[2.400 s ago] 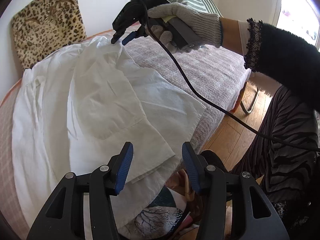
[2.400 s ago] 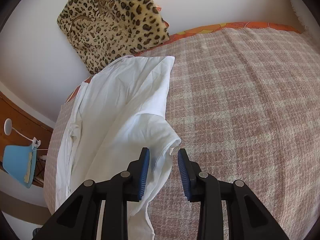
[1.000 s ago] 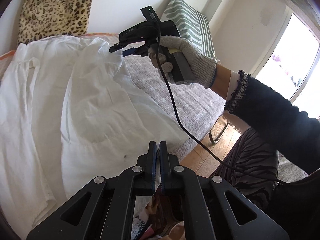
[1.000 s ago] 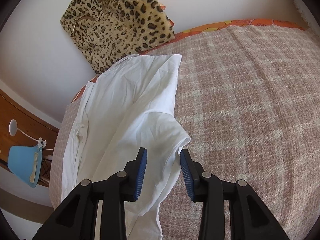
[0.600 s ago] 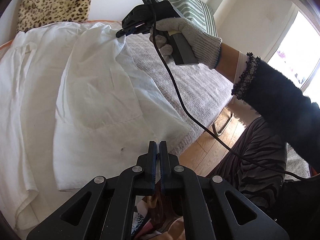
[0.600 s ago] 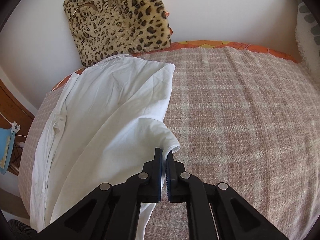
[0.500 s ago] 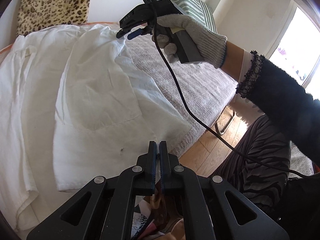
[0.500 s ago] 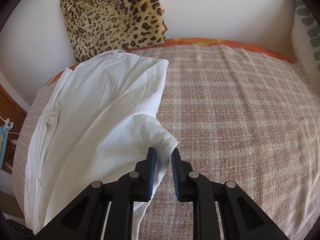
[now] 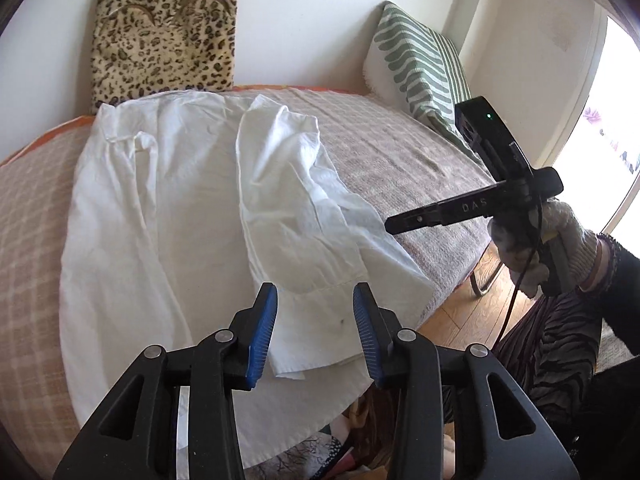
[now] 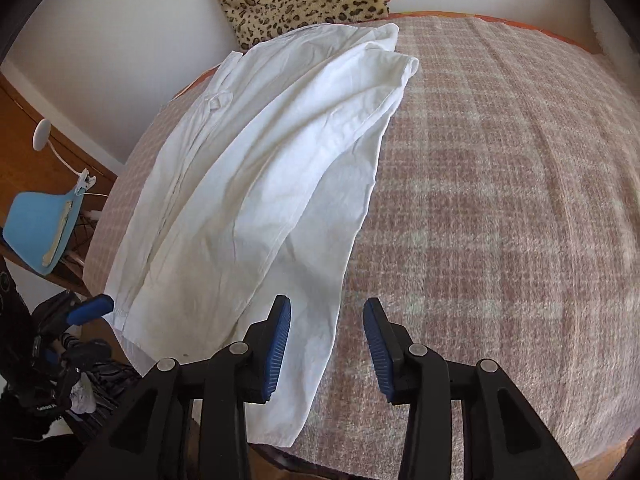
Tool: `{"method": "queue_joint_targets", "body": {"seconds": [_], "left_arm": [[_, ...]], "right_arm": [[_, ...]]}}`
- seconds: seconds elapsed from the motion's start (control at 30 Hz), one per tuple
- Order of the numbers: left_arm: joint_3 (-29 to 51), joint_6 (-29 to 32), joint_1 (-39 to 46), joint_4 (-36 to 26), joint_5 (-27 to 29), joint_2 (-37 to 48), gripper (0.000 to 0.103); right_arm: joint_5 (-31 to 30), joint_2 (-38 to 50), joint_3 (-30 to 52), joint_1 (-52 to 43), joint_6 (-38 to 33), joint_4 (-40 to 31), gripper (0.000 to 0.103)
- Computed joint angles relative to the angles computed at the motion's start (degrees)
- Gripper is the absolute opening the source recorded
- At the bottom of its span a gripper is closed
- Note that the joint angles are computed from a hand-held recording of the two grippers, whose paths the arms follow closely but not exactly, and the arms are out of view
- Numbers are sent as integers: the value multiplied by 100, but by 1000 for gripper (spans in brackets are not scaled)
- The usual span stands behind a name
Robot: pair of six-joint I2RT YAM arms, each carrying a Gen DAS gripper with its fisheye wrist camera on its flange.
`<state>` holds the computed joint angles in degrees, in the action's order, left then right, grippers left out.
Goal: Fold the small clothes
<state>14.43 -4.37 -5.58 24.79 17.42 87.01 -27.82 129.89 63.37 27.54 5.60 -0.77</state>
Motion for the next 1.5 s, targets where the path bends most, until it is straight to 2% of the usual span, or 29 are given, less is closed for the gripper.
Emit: {"method": "queue_joint_targets", "body": {"seconds": [0.07,0.17,0.2,0.23,0.3,0.37,0.43,0.5,0.57,0.6,0.63,0.67,0.77,0.87,1.03,1.13,1.2,1.23,1.27,1.3,1.37,1.43,1.5], "left_arm": [[234,-75,227,-29,228,417,38],[336,-173,304,118,271,800,38],[331,-196,347,144,371,863,38],[400,-209,406,142,506,1006,38],[472,-295,502,176,647,1232,35],[568,-326,576,115,739,1435,32],[615,-364,634,131,863,1602,16],[634,-349,634,144,911,1699,13],[684,-364,691,137,1045,1794,7],[701,-384,735,133,1136,1832,6],[695,-421,777,159,1212,1843,5],[700,-443,837,175,1338,1849,4],[650,-564,1039,184,1827,1743,4],[553,-817,1317,254,2420,1500,3],[469,-1138,1744,472,3124,1315,3],[484,-1143,1834,500,3140,1323,3],[481,-1102,1829,516,3045,1385,3],[487,-1089,1855,526,3038,1459,3],[499,-1059,1864,521,3007,1526,3],[528,-1129,1771,601,2875,1606,3],[531,-1050,1790,574,2795,1679,3],[568,-967,1819,500,2736,1748,3],[611,-871,1884,381,2773,1829,3]], "right_arm": [[-190,30,-223,9,63,163,50],[344,-170,-636,258,88,700,48],[426,-182,-696,314,89,803,34],[426,-145,-670,353,55,776,15],[451,-145,-674,387,43,811,2],[556,-260,-725,377,5,783,0],[1094,-501,-863,434,-97,855,0],[1471,-581,-750,517,-367,532,0],[1620,-600,-585,587,-613,128,4],[1638,-692,-684,579,-546,297,16],[1466,-777,-753,517,-440,504,39],[1121,-800,-737,403,-304,617,43],[-70,-478,-244,62,214,615,43],[-846,163,558,-21,712,350,43],[-1253,882,1218,66,1218,193,44],[-1449,1211,1484,136,1588,327,52],[-1406,1317,1525,206,1867,593,51],[-1374,1316,1513,242,1952,692,50],[-1423,1365,1578,269,1999,746,44],[-1499,1409,1634,298,2033,750,26],[-1438,1446,1643,369,2100,837,11],[-1412,1397,1623,344,1997,767,2],[-1276,1195,1485,323,1797,630,0]]}}
